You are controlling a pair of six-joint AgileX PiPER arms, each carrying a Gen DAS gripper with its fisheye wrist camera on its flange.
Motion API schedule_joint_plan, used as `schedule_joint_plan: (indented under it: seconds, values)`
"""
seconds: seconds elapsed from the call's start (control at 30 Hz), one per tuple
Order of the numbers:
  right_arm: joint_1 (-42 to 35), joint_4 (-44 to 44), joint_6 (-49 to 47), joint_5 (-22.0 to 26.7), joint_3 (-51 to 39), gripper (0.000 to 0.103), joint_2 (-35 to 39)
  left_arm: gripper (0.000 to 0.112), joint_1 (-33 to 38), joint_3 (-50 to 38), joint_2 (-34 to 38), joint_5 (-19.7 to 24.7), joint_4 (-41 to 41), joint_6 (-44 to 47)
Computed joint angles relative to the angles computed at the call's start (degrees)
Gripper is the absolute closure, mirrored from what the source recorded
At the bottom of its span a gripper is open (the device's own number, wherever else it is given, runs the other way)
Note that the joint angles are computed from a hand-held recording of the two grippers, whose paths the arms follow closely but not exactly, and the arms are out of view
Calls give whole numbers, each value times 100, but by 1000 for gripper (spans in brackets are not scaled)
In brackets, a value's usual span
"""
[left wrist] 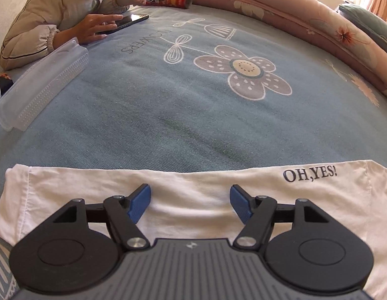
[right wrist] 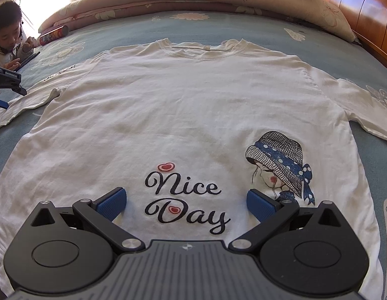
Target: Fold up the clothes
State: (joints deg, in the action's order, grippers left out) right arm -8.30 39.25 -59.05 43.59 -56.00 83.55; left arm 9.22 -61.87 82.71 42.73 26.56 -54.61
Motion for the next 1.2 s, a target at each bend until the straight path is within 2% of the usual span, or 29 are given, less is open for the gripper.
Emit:
schedule_joint_plan:
  seconds: [0.1,0.23,0.27,0.37,0.43,0.5,0.53,0.6,0.7,0.77,0.87,1.0,1.07,1.13,1.17,1.2]
  values:
    - [-3,-9,11,7,6,0,-11,42,-185,-36,-109,-143,-361,439]
    - [4,-27,3,1,29,0,-37,43,-199,-439,399,-163,-1213,1011]
    - [-7,-16,-9,15,23,0,-31,43,-287,-552,563,-58,-1045,833]
    - [-24,-4,-12,47,-4,0,-9,40,-734,-879,1080,163,182,-61]
    - [-30,5,-30,61,-13,0,2,34,-805,-1075,1321,253,533,-363]
    - [-57,23,-27,115,-48,0,24,36,-825,-1231,1396,351,645,-486]
    - [-81,31,-13,160,-76,0,38,42,-882,-1264,1383,414,734,-514]
    - [-135,66,9,252,-114,0,55,42,-1195,-1176,1202,513,1189,-756]
    - [-179,87,91,363,-163,0,74,40,-1497,-1044,945,283,1026,-593]
    - [-190,90,106,405,-172,0,71,40,-1625,-1252,1116,317,690,-328]
    - [-196,88,91,430,-179,0,74,40,-1716,-1527,1561,375,672,-330]
    - [-281,122,128,613,-278,0,131,27,-1614,-1659,1959,246,1283,-914]
    - [-354,172,126,760,-340,0,171,27,-1524,-2052,2167,523,1230,-883]
    - [-442,224,133,938,-407,0,208,33,-1605,-2571,2386,1063,1343,-847]
    - [-492,257,144,1039,-447,0,232,33,-1649,-2631,2328,1052,1277,-802]
    - [-541,289,158,1140,-486,0,256,33,-1702,-2569,2199,838,1145,-741]
